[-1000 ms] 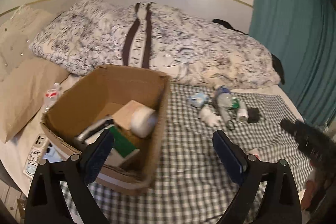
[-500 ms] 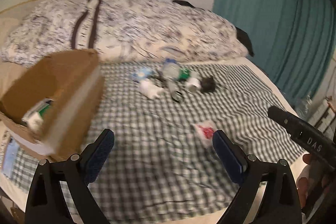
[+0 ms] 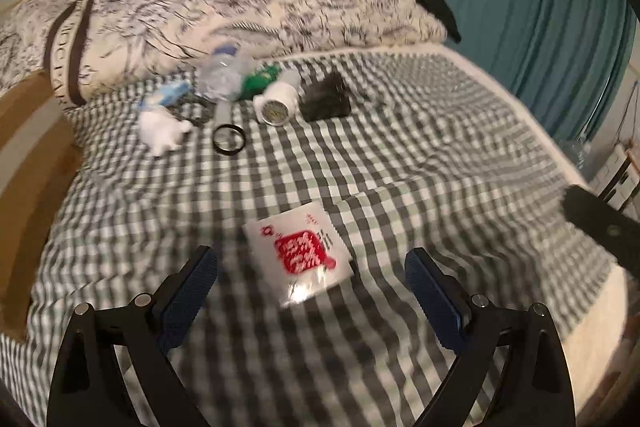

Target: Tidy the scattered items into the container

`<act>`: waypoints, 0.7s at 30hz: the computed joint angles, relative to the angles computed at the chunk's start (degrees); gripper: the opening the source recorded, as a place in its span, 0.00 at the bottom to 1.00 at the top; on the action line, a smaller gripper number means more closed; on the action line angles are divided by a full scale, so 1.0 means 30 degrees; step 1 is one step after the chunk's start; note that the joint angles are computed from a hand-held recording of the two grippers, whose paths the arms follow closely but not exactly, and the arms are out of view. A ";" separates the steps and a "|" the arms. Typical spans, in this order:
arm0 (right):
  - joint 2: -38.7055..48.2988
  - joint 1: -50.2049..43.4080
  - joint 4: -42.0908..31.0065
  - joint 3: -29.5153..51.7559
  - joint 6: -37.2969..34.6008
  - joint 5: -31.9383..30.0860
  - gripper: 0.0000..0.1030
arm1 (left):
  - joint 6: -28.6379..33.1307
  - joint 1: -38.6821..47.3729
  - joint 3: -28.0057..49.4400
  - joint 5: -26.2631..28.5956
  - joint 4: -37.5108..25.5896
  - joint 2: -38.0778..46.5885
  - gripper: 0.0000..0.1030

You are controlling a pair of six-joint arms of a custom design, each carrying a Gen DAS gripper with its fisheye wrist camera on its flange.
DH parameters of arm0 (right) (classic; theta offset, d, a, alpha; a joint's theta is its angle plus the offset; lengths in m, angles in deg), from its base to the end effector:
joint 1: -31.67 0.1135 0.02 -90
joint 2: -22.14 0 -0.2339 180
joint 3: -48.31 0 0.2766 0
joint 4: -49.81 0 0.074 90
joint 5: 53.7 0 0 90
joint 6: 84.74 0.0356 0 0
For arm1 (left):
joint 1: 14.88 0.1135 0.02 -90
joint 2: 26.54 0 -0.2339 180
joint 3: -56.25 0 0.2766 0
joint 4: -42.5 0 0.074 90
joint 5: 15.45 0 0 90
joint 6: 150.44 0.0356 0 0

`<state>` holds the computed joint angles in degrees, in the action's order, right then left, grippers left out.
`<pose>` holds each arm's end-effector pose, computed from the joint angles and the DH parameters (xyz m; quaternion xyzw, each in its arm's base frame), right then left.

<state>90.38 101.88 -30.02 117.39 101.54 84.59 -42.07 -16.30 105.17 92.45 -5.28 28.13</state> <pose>0.1024 0.2060 0.2389 0.2431 0.8760 0.0390 0.4146 0.2237 -0.0165 0.1899 0.2092 0.9159 -0.1006 0.3275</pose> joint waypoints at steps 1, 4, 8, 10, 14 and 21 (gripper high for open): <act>-0.0390 -0.0359 0.0387 -0.0499 -0.0365 -0.0231 0.68 | -0.0464 -0.0612 0.0174 -0.0887 0.0891 0.1235 0.94; -0.1369 -0.1732 0.1939 -0.1819 -0.2019 -0.0977 0.68 | -0.1390 -0.0959 0.1191 -0.1810 0.2045 0.4425 0.90; -0.1450 -0.4008 0.4516 -0.2399 -0.5745 -0.2035 0.68 | -0.1191 0.0428 0.2523 -0.0210 0.1634 0.6807 0.27; -0.1152 -0.5011 0.5510 -0.2280 -0.7482 -0.2401 0.68 | -0.0570 0.1214 0.2882 0.0432 0.1154 0.6595 0.05; 0.0585 -0.7282 0.9008 -0.1302 -1.1604 -0.3485 0.68 | -0.0032 0.3125 0.3539 0.0734 0.1443 0.6155 0.04; 0.7209 -1.0638 1.3024 0.3157 -1.6621 -0.6151 0.67 | 0.0920 0.5000 0.4487 -0.1126 0.3319 0.8724 0.04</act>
